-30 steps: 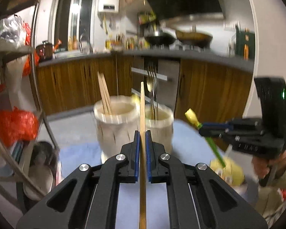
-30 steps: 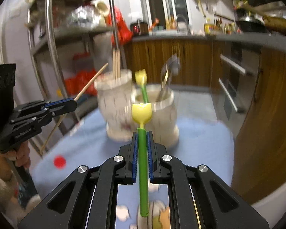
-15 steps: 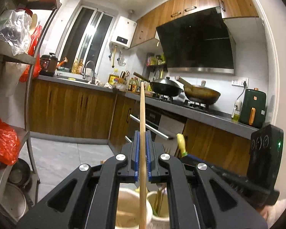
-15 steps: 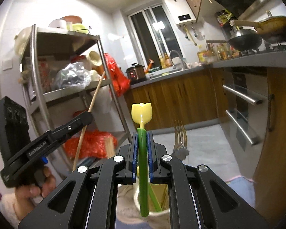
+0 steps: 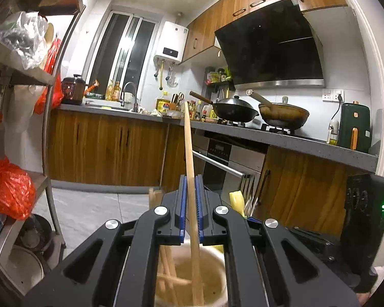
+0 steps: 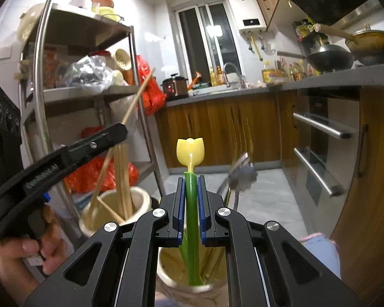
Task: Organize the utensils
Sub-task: 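Carry chopstick into the larger pot with left tool while right lowers tulip spoon into smaller pot, then open both tools to release the utensils and pull back from the holder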
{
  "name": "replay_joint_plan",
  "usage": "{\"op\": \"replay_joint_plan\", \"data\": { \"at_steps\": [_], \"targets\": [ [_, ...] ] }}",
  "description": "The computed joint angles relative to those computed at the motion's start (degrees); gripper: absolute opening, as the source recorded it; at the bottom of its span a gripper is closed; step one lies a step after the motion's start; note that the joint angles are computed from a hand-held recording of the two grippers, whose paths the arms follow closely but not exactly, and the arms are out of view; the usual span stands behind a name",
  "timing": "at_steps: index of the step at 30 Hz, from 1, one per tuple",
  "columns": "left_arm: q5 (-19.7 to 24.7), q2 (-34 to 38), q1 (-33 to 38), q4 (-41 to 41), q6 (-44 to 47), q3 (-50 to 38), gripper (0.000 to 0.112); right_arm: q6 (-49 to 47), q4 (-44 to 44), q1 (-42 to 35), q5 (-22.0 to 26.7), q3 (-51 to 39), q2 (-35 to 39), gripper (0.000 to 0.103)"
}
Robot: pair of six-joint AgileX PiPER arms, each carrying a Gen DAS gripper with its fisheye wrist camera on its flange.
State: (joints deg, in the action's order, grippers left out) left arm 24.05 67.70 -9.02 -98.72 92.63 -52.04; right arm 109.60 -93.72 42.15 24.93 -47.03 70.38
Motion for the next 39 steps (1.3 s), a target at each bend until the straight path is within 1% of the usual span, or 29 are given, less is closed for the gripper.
{"op": "replay_joint_plan", "data": {
  "at_steps": [4,6,7,8,10,13,14,17,21,25,28,30,32,34,35,36,37,38,39],
  "targets": [
    [1.34,-1.48,1.66,5.95,-4.48,1.21,0.006,-1.75,2.35,-0.35,-1.32,1.24,-0.94,0.011],
    [0.93,-2.32,1.69,8.42,-5.67,2.04,0.006,-4.10,4.30,-0.14,-1.77,1.55,-1.42,0.012],
    [0.99,-2.60,1.77,9.57,-6.40,2.28,0.006,-5.17,5.08,0.46,-1.19,1.69,-1.60,0.014],
    [0.96,-2.97,1.89,10.93,-7.46,2.57,0.009,-6.51,6.18,0.81,-0.84,1.67,-1.80,0.016],
    [1.81,-3.84,2.58,12.33,-8.85,3.35,0.011,-8.35,8.01,1.38,-0.43,1.96,-2.38,0.017],
    [4.35,-6.02,4.75,14.29,-10.95,4.85,0.012,-10.46,10.90,3.12,1.29,3.29,-4.46,0.019],
    [5.59,-6.94,5.81,14.33,-10.88,5.64,0.012,-10.62,11.22,3.79,2.02,3.76,-5.11,0.020],
    [7.23,-9.46,7.41,15.62,-11.97,7.65,0.012,-12.74,14.16,5.64,3.93,5.06,-7.33,0.020],
    [10.21,-12.94,10.12,19.92,-15.98,10.01,0.012,-15.33,18.37,8.91,6.97,7.32,-10.94,0.020],
    [11.81,-16.44,11.86,26.19,-20.60,12.52,0.012,-18.36,22.48,14.52,12.52,9.30,-13.65,0.020],
    [12.61,-19.21,12.50,30.14,-22.74,14.76,0.012,-18.77,24.75,19.40,16.80,10.91,-15.90,0.027],
    [12.29,-20.99,12.18,33.04,-24.90,16.07,0.012,-18.41,25.25,22.69,19.91,11.60,-16.74,0.028],
    [14.25,-22.29,13.24,34.23,-26.28,17.33,0.012,-17.38,25.21,26.18,23.37,12.10,-17.00,0.028],
    [14.45,-23.43,13.14,35.50,-27.35,18.39,0.012,-15.44,24.15,29.95,27.09,12.68,-16.87,0.032],
    [13.09,-24.37,11.83,36.68,-28.13,19.22,0.016,-14.03,23.18,32.52,29.69,13.05,-16.42,0.035],
    [11.07,-25.15,10.02,38.21,-29.25,19.89,0.021,-13.37,22.61,33.87,31.14,13.12,-15.89,0.036],
    [9.66,-25.83,8.65,39.34,-30.29,20.39,0.025,-12.21,21.70,35.94,33.33,13.30,-14.99,0.040],
    [8.40,-26.66,7.51,39.74,-30.63,21.16,0.031,-11.73,21.25,36.96,34.37,13.52,-14.72,0.044],
    [7.85,-27.23,6.85,40.00,-31.10,21.55,0.035,-11.10,20.74,38.19,35.65,13.62,-14.14,0.046]
  ]
}}
